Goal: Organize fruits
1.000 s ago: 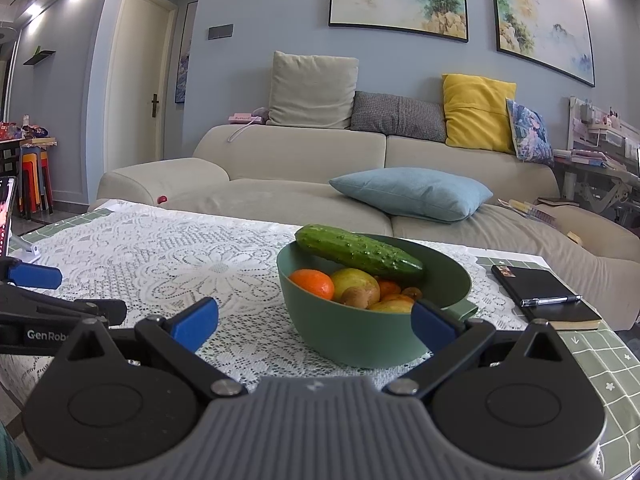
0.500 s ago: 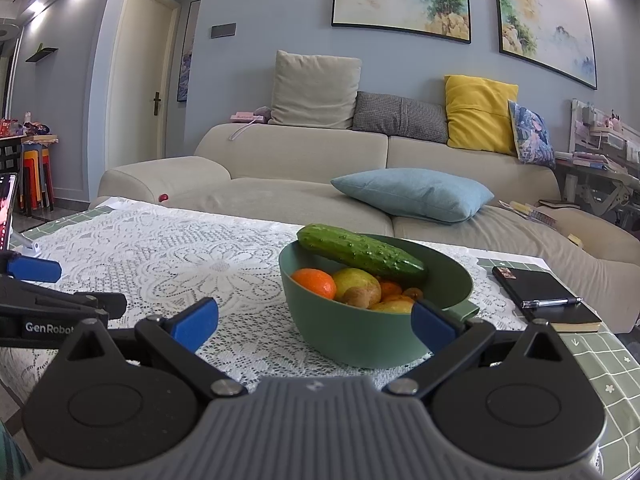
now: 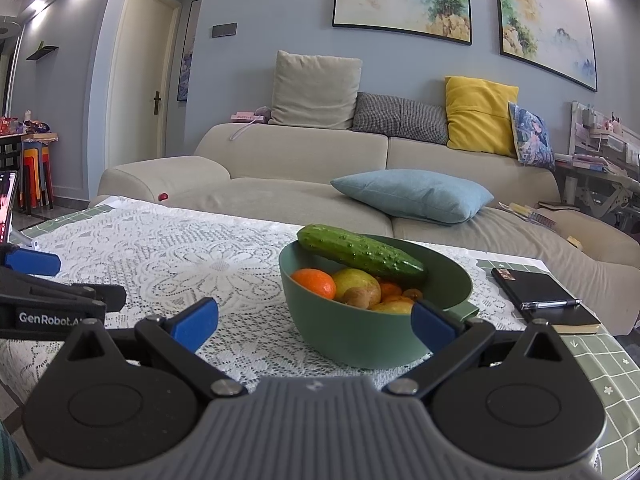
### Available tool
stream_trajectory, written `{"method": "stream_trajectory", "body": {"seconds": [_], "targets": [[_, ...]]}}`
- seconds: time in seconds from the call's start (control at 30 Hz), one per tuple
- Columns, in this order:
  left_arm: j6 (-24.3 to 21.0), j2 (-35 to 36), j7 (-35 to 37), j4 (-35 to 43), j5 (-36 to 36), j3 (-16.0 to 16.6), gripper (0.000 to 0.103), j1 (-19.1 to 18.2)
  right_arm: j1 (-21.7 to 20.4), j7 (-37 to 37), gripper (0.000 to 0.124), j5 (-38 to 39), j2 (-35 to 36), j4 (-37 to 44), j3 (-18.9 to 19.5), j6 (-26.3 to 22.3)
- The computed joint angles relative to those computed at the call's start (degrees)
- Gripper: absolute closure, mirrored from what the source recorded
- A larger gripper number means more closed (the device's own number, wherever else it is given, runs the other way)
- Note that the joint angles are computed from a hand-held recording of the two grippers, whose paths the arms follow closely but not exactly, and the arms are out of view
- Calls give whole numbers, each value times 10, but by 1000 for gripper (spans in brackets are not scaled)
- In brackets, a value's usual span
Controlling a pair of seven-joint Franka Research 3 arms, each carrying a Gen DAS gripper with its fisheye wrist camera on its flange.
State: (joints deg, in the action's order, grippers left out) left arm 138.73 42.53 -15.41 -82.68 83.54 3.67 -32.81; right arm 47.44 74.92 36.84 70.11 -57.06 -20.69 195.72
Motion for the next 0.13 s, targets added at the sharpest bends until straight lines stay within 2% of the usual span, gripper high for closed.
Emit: {"method": "stream_trajectory", "body": {"seconds": [0.13], "targets": [[-1,0,0,-1,-1,0,9,0,1,-1,25,1,-1,-1,-1,0]]}}
